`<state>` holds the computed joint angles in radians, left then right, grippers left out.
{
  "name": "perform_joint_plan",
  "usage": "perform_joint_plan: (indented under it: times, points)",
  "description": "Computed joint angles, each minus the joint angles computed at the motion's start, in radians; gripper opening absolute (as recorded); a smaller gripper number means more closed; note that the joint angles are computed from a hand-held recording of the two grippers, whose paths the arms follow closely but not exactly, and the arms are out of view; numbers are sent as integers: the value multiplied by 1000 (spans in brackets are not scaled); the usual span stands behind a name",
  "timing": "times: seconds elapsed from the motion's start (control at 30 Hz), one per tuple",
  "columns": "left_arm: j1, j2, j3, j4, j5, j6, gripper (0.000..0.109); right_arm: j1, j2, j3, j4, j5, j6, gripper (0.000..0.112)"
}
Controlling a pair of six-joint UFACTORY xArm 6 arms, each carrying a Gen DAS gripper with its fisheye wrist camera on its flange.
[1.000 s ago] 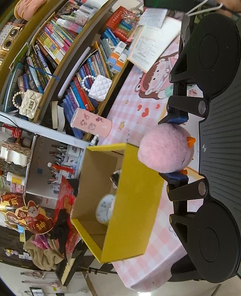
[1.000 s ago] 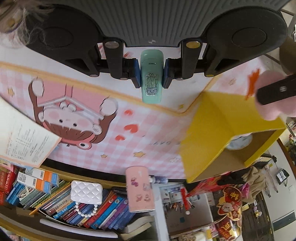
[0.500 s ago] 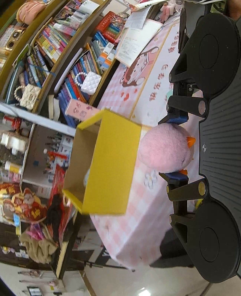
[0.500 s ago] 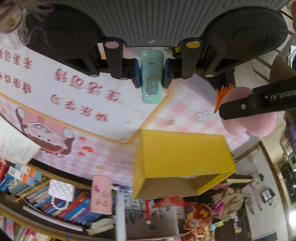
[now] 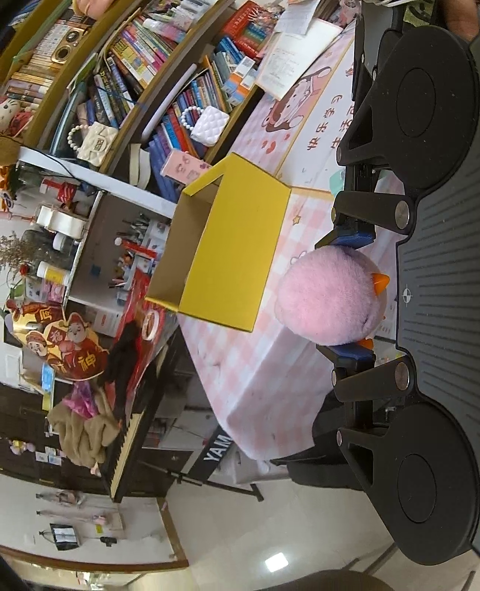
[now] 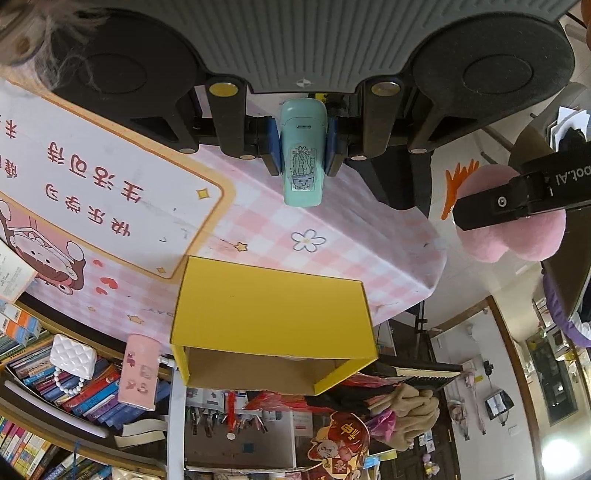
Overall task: Organize objects
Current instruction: 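Carry the pink chick and green stapler in both tools over the yellow box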
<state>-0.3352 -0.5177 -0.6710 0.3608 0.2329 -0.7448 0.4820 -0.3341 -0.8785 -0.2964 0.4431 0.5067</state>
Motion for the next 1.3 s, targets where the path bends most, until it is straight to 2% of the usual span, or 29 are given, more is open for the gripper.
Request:
perform_joint_plan:
  times: [0.13, 0.43, 0.7, 0.83, 0.93, 1.13, 1.23, 1.3]
  points:
    - [18, 29, -17, -87, -54, 92, 47, 6, 14, -24, -49, -4, 42, 23]
    - [36, 206, -177, -85, -154, 114, 47, -53, 103, -147, -118, -46, 93, 23]
    - [58, 420, -424, 97, -173, -72, 47, -151, 275, -348, -112, -105, 35, 23]
    - [53, 553, -603, 207, -144, -169, 47, -194, 396, -489, -27, -130, -86, 23]
    - [42, 650, -737, 266, -90, -226, 47, -214, 479, -584, 37, -132, -188, 23]
    - [10, 825, -976, 254, 50, -182, 47, -241, 657, -788, 158, -97, -401, 23]
    - [-8, 917, -1102, 221, 152, -98, 47, -251, 779, -954, 255, -31, -530, 23]
    - [-18, 966, -1172, 192, 221, -37, 47, -257, 869, -1101, 322, 84, -602, 23]
